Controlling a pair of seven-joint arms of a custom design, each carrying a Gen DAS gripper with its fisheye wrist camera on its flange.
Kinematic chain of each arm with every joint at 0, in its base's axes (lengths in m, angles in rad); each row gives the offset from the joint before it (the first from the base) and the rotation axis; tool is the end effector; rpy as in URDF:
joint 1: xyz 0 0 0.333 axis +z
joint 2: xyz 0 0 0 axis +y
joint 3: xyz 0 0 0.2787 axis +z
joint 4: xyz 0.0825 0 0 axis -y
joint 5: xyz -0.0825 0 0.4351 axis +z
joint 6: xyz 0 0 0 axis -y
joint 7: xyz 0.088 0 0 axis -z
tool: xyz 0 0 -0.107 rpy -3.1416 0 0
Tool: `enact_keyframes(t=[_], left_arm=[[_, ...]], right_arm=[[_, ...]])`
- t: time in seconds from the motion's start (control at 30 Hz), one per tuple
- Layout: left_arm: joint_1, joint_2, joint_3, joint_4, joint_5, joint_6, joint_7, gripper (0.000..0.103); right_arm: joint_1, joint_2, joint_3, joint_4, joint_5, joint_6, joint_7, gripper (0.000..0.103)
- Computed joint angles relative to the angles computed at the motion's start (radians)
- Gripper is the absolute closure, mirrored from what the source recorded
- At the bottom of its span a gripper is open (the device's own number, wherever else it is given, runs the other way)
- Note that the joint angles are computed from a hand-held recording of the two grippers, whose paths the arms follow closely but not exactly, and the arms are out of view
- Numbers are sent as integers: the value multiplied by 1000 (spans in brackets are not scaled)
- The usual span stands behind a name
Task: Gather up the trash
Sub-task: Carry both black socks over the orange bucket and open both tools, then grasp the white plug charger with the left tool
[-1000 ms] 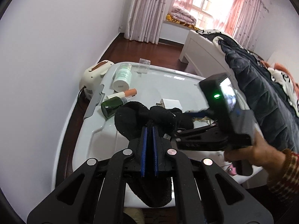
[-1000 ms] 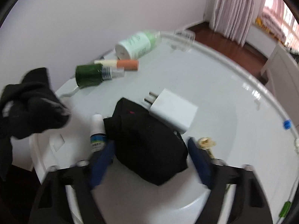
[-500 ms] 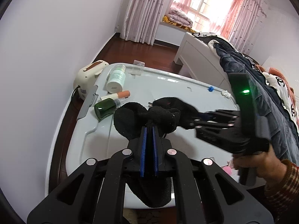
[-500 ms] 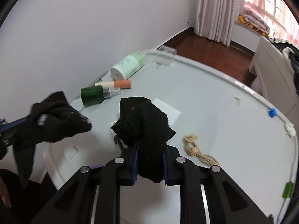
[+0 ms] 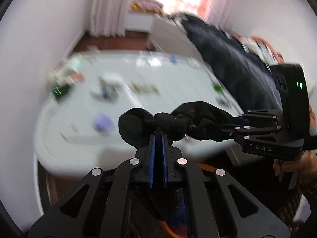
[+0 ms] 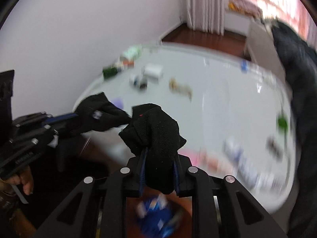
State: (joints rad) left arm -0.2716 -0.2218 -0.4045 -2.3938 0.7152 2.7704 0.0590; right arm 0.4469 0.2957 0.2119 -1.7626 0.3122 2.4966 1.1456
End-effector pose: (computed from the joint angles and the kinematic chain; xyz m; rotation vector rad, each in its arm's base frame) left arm 0.4138 -0.3679 0.3851 -2.0718 1.6633 -0.9125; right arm 0.5667 0.4241 0.3891 -2.4481 0.9191 -0.0488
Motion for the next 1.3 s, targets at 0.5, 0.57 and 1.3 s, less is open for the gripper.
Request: enact_keyframes(t=[0.5,0.57,1.3], left_arm=[[-228,349,41,218,-563,-105,520,82],[-245,333,60,212,-520,-134,468,49],[8,138,126,169,49,-239,103,31]], right_arm=[[-24,-158,-51,-368,-2,-176,189,42],[-31,-153,-53,-362,4,-198,201,29],[-52,-86,-25,-119,135,127,-45,13]])
